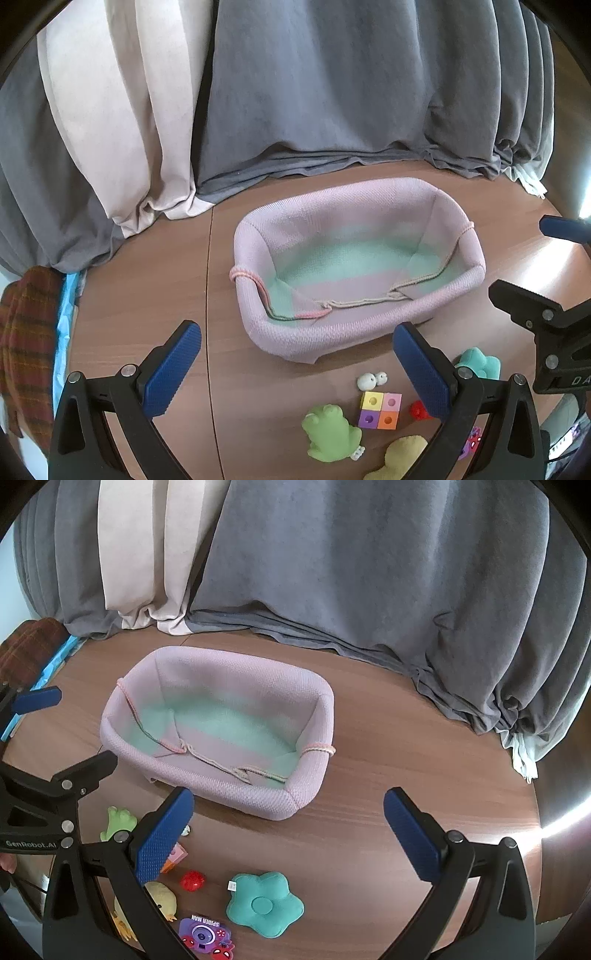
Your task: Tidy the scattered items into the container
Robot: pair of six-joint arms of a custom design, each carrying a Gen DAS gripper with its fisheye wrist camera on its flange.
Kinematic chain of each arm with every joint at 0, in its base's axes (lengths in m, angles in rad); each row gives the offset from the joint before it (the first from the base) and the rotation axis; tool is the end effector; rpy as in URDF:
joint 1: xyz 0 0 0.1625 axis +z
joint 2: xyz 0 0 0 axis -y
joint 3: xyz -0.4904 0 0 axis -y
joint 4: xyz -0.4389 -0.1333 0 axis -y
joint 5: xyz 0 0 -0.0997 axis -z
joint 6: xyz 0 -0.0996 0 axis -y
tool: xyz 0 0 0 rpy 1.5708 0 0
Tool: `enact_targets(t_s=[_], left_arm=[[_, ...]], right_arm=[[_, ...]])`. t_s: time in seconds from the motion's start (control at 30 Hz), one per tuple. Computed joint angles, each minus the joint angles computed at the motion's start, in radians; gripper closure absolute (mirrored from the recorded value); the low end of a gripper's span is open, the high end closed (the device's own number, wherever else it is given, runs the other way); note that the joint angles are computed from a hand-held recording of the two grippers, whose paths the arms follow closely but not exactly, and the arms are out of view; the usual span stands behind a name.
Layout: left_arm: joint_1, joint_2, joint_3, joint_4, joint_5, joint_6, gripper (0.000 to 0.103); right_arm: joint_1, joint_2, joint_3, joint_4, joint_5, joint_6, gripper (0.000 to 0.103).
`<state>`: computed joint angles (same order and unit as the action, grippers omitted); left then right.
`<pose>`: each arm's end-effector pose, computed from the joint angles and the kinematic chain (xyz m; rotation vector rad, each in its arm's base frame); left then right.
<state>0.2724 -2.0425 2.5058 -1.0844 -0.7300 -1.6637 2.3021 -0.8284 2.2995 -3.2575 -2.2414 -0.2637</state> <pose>-0.1116 -0.2466 0.2835 0.0891 2.0596 -0.8020 0.3799 -0.3165 0.0322 1.1097 -2.2408 0.4648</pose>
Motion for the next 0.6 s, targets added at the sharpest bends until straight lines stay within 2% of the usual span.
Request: enact_targets(t_s=[0.6], left_arm=[[-0.088,-0.046,0.054,0.022,-0.091,-0.048,0.0]], right_arm=[[0.009,0.018,0.05,-0.049,-0.018,0.02,0.001]])
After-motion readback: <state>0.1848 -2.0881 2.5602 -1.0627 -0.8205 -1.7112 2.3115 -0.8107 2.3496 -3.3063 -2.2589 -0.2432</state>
